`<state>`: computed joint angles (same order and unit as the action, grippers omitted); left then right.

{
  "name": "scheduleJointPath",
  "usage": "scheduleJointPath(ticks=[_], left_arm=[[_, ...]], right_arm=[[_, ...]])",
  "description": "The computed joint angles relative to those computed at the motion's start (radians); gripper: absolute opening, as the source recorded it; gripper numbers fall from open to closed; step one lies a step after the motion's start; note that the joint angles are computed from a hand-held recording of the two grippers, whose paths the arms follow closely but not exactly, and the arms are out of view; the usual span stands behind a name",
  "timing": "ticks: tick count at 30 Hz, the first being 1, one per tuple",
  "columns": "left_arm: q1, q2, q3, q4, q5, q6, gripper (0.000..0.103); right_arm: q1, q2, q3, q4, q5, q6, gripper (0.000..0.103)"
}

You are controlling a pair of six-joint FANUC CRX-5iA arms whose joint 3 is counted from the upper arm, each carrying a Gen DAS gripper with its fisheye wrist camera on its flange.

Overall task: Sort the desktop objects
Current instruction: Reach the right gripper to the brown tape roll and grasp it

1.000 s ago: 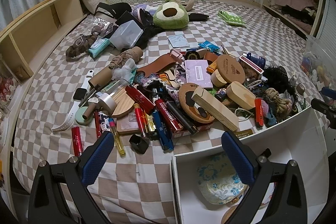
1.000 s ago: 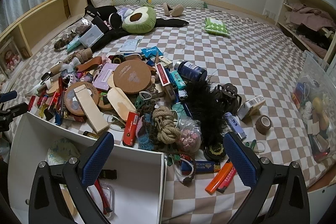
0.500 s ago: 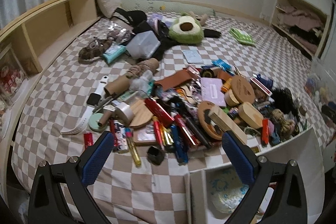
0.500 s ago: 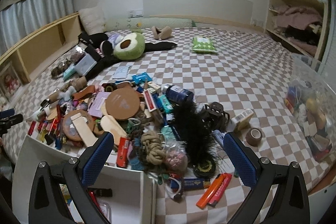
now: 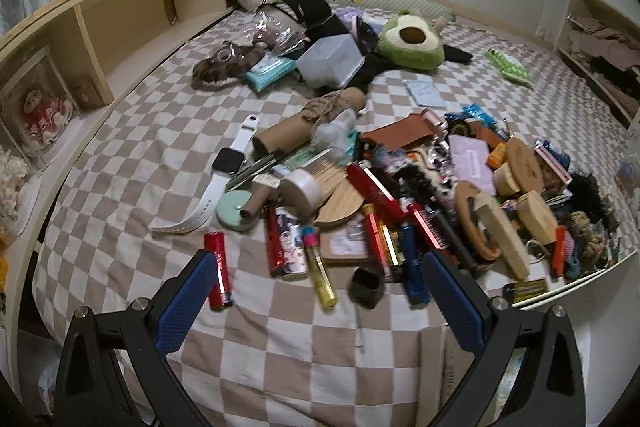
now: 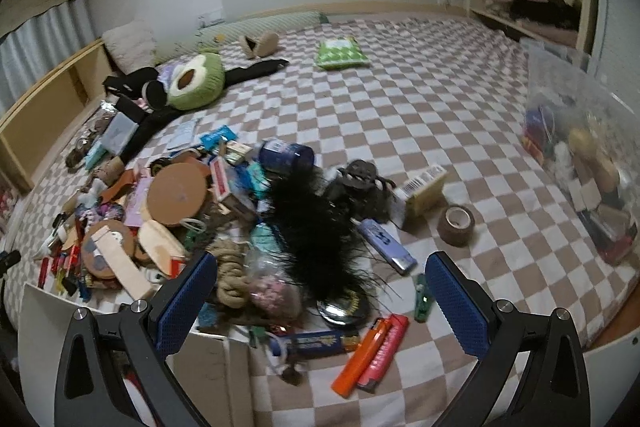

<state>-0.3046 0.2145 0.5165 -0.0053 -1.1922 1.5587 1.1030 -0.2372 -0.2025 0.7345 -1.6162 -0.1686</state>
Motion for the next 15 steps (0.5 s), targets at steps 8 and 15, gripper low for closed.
scheduleJointPath(ticks=[8, 15], left_arm=[[0.026, 0.005, 0.002, -0.031, -0.009, 0.017, 0.103], [0.05, 0.045, 0.054, -0.09, -0.087, 0.084, 0.103]], right_arm=[[-0.033, -0.046, -0.035, -0.089, 0.003, -0.054, 0.103], [-0.059, -0.096, -0.083, -0.144, 0.036, -0.118, 0.103]])
